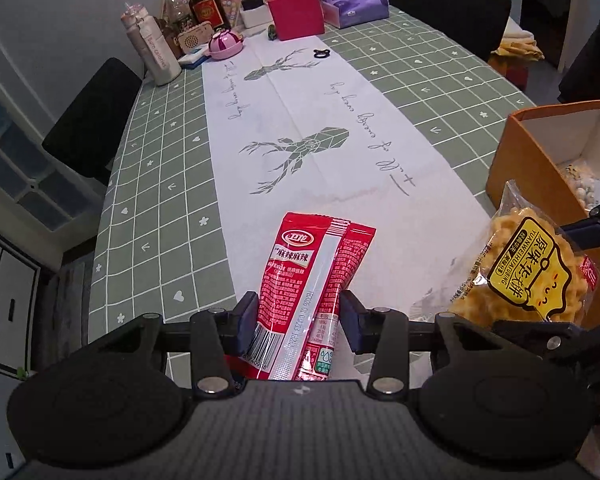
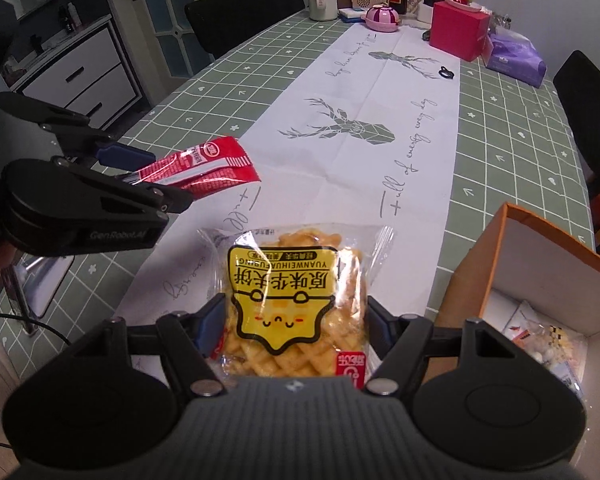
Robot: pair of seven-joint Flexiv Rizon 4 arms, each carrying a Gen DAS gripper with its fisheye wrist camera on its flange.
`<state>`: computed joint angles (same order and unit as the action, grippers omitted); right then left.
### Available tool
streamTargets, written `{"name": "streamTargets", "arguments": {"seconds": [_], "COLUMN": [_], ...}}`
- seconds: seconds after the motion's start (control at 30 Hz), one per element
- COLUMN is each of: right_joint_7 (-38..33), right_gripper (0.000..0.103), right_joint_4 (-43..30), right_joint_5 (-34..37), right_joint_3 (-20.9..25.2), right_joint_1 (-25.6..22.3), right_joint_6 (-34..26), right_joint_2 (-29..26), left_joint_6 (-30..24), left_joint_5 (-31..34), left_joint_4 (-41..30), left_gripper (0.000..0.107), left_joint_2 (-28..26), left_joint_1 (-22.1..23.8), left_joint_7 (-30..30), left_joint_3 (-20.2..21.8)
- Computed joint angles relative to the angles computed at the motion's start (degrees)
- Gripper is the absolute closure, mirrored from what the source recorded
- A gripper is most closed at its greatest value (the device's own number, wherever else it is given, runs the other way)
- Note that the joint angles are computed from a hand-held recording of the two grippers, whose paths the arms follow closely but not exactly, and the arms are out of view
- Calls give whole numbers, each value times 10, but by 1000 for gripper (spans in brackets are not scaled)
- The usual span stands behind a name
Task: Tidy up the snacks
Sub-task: 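Lift the sausage sticks and waffle cake and carry them toward the orange box, then lower both packs into the orange box and open both grippers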
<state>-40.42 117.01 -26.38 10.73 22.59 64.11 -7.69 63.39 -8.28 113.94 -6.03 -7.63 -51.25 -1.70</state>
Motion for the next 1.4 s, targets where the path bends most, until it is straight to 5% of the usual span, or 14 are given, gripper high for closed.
{"name": "streamTargets", "arguments": {"seconds": [0.3,0.7,1.03,1.4], "right_joint_7": [44,54,24,-32], "right_gripper": [34,34,34,34], "right_joint_4": [72,156,209,225], "right_joint_5": [-58,-62,-31,-57], "right_joint_3": [18,46,42,22], "right_joint_1": [-18,-65,-106,-146], "right_joint_6": [-13,-71,-98,-39], "right_joint_2": [93,214,281,246], "left_joint_6": [7,-16,-11,50], "left_joint_5": [-117,-195,-248,-235], "left_joint_4": [71,101,76,22], "left_gripper": [57,57,57,57], "left_joint_2": [82,120,73,-17], "left_joint_1": [-28,-96,-141,-154], "left_joint_7": [107,173,175,148], "left_joint_3": [-5,-16,-50,-89]}}
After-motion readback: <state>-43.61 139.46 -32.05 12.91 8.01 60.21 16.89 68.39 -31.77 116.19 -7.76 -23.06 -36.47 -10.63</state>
